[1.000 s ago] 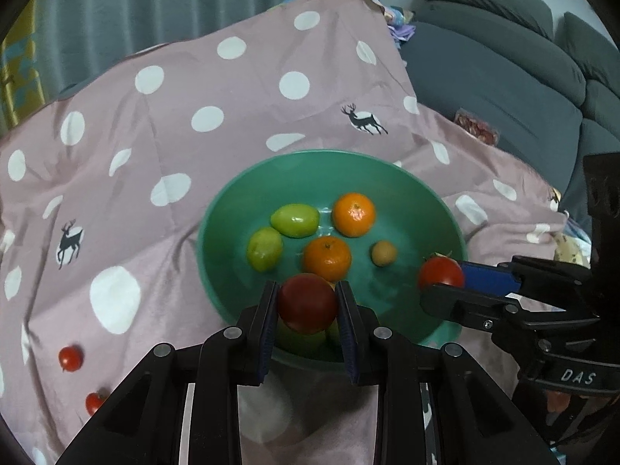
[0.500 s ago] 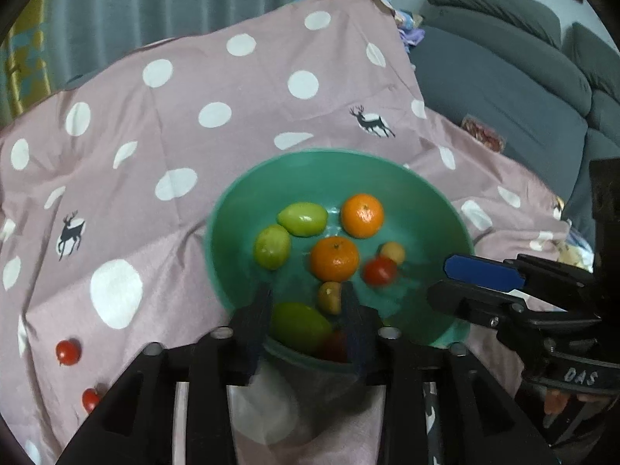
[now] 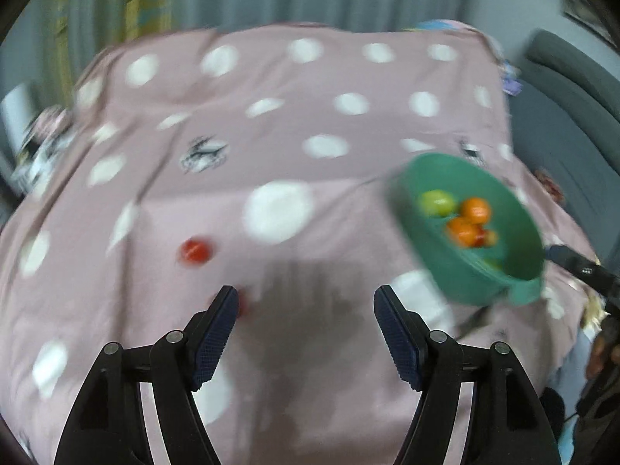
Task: Organize fruits
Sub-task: 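Move both grippers back toward the two remaining red tomatoes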
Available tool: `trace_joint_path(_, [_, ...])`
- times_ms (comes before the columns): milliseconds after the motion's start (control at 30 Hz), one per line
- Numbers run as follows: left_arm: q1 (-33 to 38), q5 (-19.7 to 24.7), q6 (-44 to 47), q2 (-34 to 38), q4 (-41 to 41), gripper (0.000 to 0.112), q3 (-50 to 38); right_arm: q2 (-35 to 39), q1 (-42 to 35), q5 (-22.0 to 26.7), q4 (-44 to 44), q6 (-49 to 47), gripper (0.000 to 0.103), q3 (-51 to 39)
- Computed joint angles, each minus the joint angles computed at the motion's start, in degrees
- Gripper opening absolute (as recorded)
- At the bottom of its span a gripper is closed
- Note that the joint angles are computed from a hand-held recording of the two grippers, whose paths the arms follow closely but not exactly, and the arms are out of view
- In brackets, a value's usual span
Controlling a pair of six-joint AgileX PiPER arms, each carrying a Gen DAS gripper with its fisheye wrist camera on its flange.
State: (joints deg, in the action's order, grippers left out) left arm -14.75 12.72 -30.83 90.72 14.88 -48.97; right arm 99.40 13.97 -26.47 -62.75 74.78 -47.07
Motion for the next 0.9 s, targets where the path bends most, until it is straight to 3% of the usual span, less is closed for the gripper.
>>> trace_joint_path(67, [2.9,-0.8,-0.9,-0.9,-0.5,0.072,3.5,0.1,1.2,-0.3,-2.0,1.1,0.053,-0.4])
trace_joint_path(167, [6.4,-2.4,5.1,-1.7,-7.3,0.072,7.0,0.9,3.4,-0.1,-5.8,4.2,0.053,-2.0])
trace_joint_path(267, [7.0,-2.6,4.7,-1.9,-7.2,0.072,7.8,2.0,6.8,0.8,-9.4,6.9,0.053,-3.9])
trace_joint_path(633, [7.9,0.7,20.6,8.9,-19.8,0.072,-2.4,6.7,15.4,4.4,-27.4,22.7,0.053,-11.1])
trace_joint_path(900, [9.1,2.3,28.1,14.3,-25.7,0.045,-7.9,9.0,16.5,5.6,-36.6,32.0,0.053,-14.6])
